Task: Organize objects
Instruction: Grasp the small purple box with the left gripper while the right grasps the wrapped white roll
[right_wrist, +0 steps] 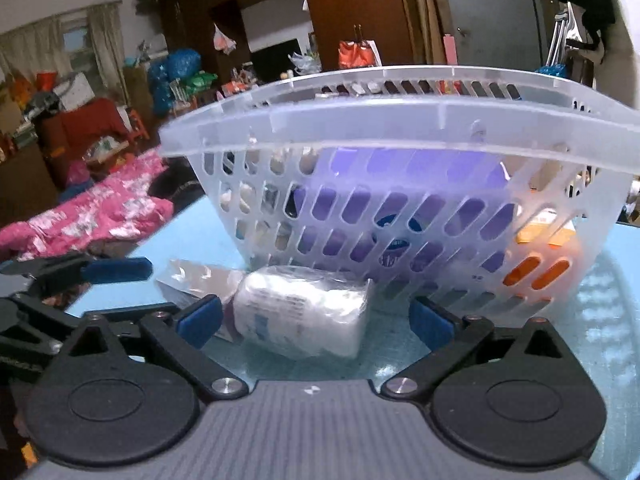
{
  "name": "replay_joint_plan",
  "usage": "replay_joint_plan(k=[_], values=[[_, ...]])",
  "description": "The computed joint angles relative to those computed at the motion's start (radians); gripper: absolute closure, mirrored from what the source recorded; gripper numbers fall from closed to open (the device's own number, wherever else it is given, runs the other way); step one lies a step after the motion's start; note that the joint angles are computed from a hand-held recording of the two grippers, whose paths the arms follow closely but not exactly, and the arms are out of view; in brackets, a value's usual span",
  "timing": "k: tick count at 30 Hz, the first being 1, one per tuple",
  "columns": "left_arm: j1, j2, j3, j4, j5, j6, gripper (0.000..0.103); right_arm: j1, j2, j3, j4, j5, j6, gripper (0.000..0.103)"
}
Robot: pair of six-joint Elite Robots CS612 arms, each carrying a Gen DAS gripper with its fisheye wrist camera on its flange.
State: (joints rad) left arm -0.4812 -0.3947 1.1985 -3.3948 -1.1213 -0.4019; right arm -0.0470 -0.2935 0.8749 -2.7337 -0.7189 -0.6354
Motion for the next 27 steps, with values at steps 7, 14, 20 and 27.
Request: replay_joint_plan(k=[7,14,20,27], values=[[0.000,0.009,-0.028,0.042,-0.020,0.012,0.011,-0.013,-0.006,0.012,-0.023,0.027,0.014,0.026],[-0.003,0.024,-0.078,0.117,-0.022,0.011,0.011,-0.034,-0.003,0.010,-0.041,0.038,0.031,0.026],[-0.006,0.030,-0.101,0.163,-0.016,-0.016,0.011,-0.049,0.008,0.011,-0.116,0.031,0.061,0.026],[-0.009,0.029,-0.085,0.116,-0.011,-0.032,0.054,-0.059,0.015,0.021,-0.187,0.039,0.084,0.026]])
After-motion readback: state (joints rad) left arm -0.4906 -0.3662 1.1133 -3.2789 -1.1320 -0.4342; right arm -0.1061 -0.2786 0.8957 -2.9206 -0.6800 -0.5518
